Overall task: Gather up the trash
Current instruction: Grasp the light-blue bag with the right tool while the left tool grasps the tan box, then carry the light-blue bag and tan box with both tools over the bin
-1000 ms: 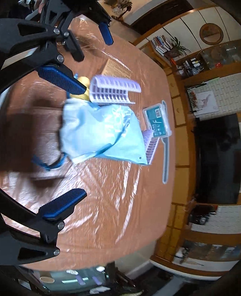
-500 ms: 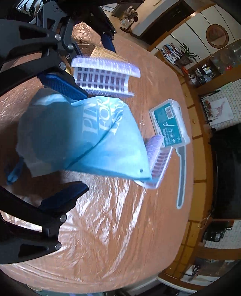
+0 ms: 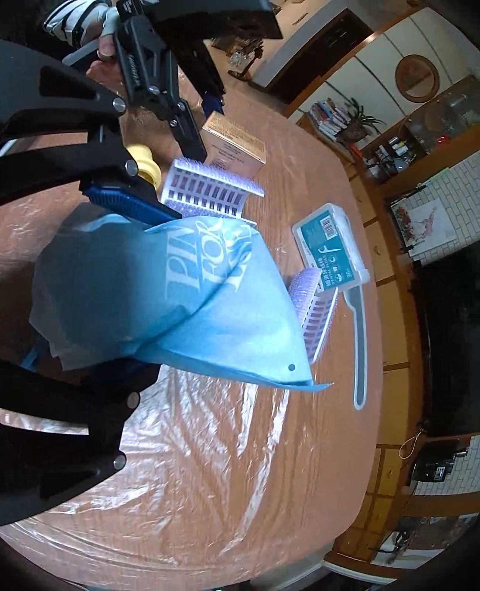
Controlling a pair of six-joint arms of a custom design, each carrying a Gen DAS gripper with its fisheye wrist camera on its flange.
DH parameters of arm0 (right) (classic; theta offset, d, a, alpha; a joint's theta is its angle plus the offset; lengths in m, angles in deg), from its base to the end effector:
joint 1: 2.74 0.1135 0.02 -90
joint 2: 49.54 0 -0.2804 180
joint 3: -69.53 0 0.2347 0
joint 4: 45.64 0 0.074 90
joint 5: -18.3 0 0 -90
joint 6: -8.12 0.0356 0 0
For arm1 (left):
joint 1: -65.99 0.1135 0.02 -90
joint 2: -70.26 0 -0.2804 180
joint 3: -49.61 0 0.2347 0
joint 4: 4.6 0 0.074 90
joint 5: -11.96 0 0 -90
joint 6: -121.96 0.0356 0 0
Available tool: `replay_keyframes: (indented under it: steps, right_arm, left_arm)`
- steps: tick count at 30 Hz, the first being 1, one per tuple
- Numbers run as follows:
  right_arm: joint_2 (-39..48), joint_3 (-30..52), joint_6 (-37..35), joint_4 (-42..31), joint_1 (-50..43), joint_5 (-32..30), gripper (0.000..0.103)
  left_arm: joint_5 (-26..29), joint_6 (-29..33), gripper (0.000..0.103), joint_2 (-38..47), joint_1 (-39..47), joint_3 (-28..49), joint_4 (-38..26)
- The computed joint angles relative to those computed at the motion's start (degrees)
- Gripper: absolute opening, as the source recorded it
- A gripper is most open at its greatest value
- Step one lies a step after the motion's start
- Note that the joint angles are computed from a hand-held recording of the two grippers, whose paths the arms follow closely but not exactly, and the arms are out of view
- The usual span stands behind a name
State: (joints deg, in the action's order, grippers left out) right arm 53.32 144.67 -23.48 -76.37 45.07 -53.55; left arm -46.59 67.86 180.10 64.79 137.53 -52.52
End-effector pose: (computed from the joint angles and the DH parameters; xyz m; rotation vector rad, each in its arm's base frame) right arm 0.2410 0.2494 0.1858 0.3492 2.5232 0.3309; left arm 0.3684 -0.0263 0.1917 0.9480 2.4172 -0.5595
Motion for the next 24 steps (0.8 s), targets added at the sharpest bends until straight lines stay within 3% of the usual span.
replay_keyframes:
  steps: [10,24]
  right_arm:
    - [-6.8,-7.5,6.9,3.7,2.3,4.9,0.062]
    - [-7.3,-6.7,12.1,0.2,9.1,9.5,0.062]
  left_arm:
    - [1.4,-0.9,0.061,-2.7,2.5,-2.8,1.7]
    - [3.6,2.4,0.061,-7.5,6.3,-6.9,-0.1]
